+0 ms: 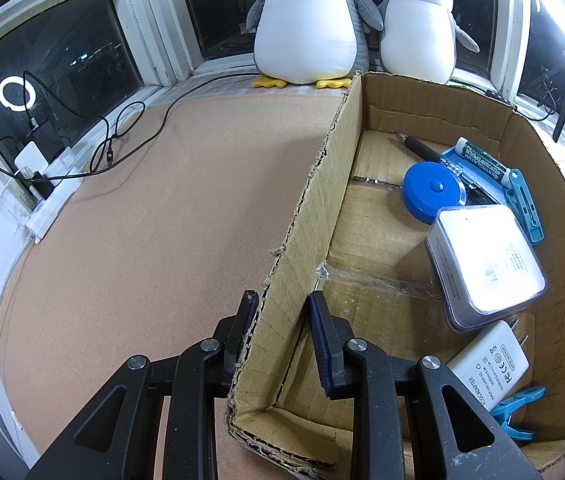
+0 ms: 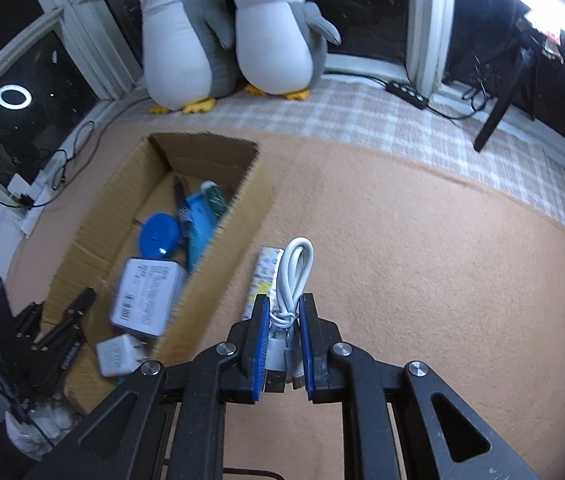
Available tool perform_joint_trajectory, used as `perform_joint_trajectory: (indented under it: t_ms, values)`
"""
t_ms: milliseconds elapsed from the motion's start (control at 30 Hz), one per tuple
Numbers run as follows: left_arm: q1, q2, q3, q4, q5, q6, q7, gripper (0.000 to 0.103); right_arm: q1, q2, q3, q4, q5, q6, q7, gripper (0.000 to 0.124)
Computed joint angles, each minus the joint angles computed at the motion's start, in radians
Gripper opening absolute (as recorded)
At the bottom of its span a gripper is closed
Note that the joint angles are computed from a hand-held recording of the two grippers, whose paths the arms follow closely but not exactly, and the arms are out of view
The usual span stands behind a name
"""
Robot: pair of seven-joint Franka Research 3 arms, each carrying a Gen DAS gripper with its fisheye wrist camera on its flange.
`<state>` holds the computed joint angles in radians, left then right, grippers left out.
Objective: Organize rigid objects
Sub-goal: 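Carry the white USB cable into the cardboard box and release it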
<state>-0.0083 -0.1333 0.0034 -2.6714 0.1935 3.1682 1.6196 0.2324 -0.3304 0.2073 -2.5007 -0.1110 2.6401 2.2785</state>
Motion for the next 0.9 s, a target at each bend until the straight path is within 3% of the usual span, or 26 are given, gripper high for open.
perform_joint_trajectory:
  t_ms: [500, 900]
  values:
    - [0.001, 0.0, -0.001, -0.001, -0.001, 0.002, 0.0, 0.027, 0.058, 0.12, 0.037, 0.171, -0.094, 0.03, -0.007, 0.013]
    - [0.003, 0.001, -0.002, 0.0, 0.002, 0.003, -0.001, 0.027, 0.125, 0.217, 0.009, 0.246, -0.167, 0.022, 0.008, 0.013]
